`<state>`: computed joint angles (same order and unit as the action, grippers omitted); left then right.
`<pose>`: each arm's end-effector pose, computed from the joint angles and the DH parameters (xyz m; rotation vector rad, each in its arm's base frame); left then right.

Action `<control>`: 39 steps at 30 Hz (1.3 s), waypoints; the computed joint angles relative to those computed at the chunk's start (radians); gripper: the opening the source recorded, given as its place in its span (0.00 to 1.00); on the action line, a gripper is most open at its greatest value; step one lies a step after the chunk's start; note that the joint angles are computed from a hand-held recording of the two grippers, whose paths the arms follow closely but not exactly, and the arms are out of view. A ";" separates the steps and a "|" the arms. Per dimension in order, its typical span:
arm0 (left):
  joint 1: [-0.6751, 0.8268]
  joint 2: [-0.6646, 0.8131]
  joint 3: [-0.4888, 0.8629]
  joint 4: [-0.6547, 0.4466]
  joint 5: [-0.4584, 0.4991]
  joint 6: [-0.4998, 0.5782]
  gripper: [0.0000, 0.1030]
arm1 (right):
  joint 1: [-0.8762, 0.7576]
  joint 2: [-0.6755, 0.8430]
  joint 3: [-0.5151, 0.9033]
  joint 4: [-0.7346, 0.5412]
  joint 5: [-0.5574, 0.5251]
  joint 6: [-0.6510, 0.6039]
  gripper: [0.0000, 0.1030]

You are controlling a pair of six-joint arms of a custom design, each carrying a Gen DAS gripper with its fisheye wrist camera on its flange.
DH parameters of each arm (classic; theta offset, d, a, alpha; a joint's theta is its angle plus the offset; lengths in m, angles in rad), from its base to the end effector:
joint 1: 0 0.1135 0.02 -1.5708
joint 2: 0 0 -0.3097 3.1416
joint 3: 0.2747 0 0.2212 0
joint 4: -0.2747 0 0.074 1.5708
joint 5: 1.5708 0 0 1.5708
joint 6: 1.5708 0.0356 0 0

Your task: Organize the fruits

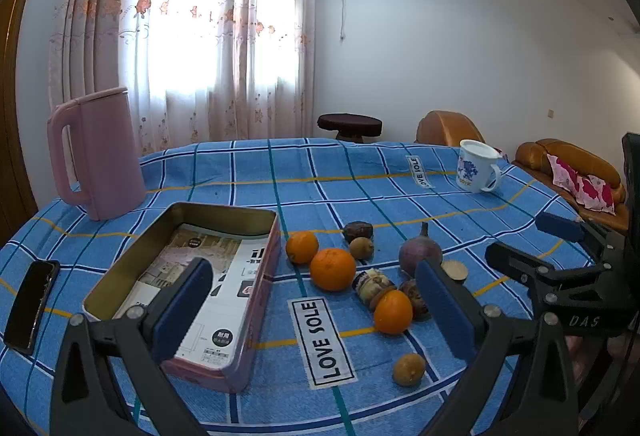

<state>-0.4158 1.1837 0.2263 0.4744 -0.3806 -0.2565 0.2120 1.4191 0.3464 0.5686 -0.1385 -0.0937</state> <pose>0.1604 -0.0564 0.2110 -0.0732 2.0155 -0.0353 0.2173 0.0518 0.2085 -0.3999 2.0379 0.2161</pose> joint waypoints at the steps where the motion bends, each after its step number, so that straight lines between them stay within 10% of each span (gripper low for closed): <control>1: 0.001 0.000 0.000 0.001 0.001 0.000 1.00 | 0.002 0.001 -0.002 0.002 0.002 0.000 0.99; 39: 0.018 -0.001 -0.011 0.011 0.021 0.004 1.00 | 0.037 0.025 -0.017 0.021 0.019 0.000 0.99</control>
